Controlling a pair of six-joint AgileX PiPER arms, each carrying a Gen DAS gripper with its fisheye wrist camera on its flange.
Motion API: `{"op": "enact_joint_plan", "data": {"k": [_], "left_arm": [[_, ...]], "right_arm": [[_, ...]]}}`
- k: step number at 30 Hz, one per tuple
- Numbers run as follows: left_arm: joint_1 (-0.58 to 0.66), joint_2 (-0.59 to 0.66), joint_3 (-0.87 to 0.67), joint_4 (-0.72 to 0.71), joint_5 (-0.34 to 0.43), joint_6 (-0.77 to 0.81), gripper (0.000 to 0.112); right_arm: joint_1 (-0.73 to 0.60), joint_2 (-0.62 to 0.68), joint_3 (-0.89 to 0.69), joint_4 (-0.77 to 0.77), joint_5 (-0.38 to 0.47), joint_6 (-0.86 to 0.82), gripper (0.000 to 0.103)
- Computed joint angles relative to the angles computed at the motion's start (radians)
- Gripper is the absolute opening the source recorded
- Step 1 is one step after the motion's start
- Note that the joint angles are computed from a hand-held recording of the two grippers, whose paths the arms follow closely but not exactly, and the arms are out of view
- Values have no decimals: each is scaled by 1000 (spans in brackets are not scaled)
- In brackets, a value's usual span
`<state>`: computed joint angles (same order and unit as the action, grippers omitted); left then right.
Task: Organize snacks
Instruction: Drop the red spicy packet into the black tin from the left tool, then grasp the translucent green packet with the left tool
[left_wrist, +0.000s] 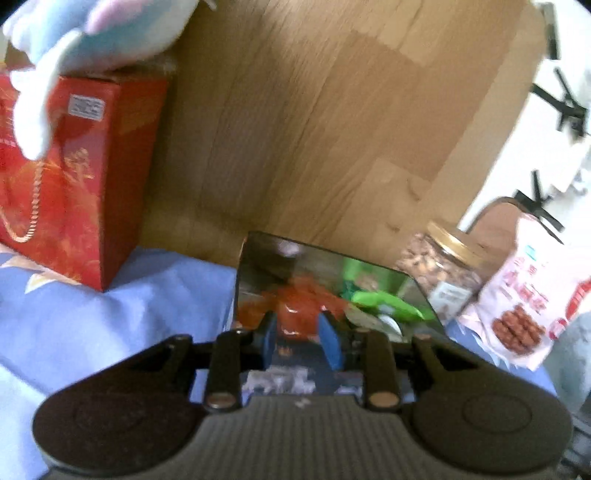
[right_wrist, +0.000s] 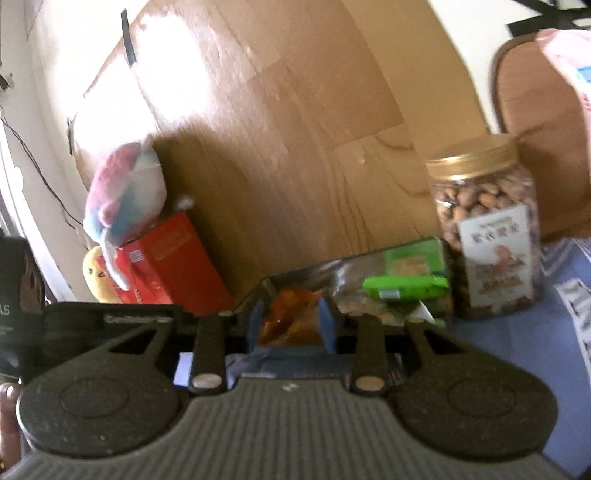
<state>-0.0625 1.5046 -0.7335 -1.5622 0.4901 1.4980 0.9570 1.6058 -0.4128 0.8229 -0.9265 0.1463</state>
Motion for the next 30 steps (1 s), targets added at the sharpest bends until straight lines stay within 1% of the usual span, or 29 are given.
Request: {"op": "enact_joint_plan", "data": {"k": [2,3,4,5,6,7,9,11,12,13,14,16,17,19,22,26,28,29,30], "left_arm": [[67,-64,71,59,72,-2,26],[118,-94,110,98,133,-2,26],[183,-119,149,150,203,1,26],[234,-136,179,204,255,-4,28],[291,-143,207,263,308,-6,28],[349,-140,237,311,360,4,28],[470,-111,280,412,456,26,28],[570,-89,312,482,504,45,28],[602,-81,320,506,519,49,28],[639,-63,327,523,535,65,28],[662,-45,330,523,551,78,29],[679,-28,331,525,570,83,34],[675,-25,333,519,573,80,37],[651,-21,343,498,566,86,37],[619,-24,360,457,547,99,36],[555,-21,364,407,515,87,35],[547,-13,361,400,513,82,35],[540,-11,359,396,509,76,34],[534,-14,360,391,503,73,34]], "right_arm": [[78,-60,62,70,12,2,38],[126,-88,105,83,6,44,38],[169,-113,153,73,1,107,38],[223,-129,211,54,-11,199,38],[287,-136,246,73,-14,261,38],[361,-124,279,105,-32,332,37],[541,-68,314,226,-65,437,37],[660,-24,297,355,-45,438,37],[689,-3,290,380,-41,450,37],[719,19,288,396,-65,477,37],[724,14,289,395,-67,489,37],[680,9,297,333,-62,539,37],[664,17,312,289,-72,595,37],[601,58,331,145,-113,727,37],[575,105,331,55,-158,826,34],[512,134,304,-65,-173,861,29],[497,146,284,-82,-164,850,21],[491,159,281,-94,-174,865,20],[486,169,279,-99,-180,879,16]]}}
